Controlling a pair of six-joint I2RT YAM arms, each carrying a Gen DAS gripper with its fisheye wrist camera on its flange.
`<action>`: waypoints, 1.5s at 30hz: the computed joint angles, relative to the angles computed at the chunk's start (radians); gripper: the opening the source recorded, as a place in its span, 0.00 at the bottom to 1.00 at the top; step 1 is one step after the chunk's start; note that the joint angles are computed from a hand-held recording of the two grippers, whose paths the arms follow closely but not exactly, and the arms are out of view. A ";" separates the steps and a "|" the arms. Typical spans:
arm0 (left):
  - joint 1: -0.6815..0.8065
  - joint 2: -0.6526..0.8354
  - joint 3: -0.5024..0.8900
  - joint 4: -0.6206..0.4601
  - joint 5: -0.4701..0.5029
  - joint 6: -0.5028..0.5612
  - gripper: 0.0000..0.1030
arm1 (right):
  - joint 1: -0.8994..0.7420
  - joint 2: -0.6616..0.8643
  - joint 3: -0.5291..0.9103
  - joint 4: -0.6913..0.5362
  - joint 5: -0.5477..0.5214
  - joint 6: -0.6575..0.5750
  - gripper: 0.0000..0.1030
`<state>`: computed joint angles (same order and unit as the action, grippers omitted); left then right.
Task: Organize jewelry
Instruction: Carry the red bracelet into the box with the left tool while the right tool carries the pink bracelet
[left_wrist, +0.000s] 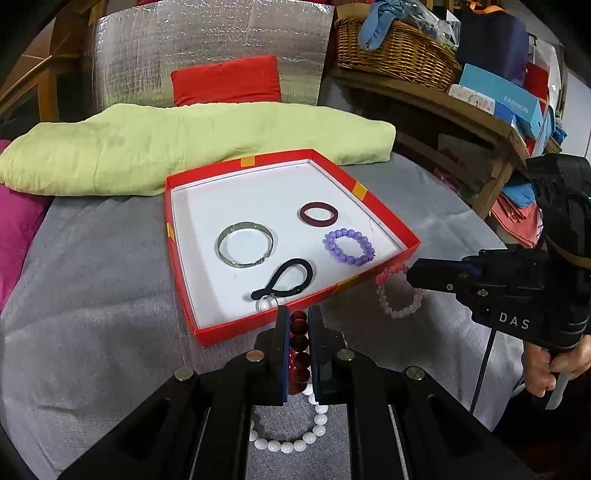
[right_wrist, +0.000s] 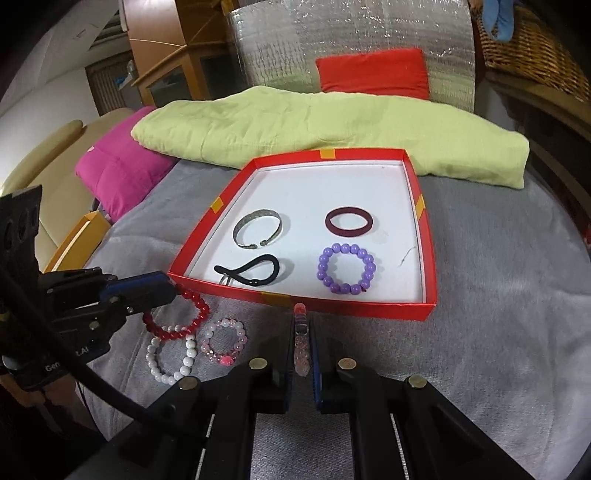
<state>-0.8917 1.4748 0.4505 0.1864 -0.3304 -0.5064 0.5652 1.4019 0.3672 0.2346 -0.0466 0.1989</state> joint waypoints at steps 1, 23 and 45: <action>-0.002 0.006 0.004 0.003 -0.004 0.000 0.10 | 0.007 -0.010 -0.002 -0.002 0.010 -0.002 0.08; 0.060 0.022 0.024 0.140 -0.035 0.031 0.10 | -0.085 -0.154 -0.024 -0.012 -0.091 0.012 0.08; 0.294 0.301 0.293 0.151 0.142 0.112 0.10 | -0.181 0.334 0.375 0.061 -0.234 0.135 0.08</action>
<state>-0.5977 1.7757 0.7438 0.3372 -0.1887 -0.3939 0.3845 1.7362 0.7426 0.2961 -0.2807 0.3343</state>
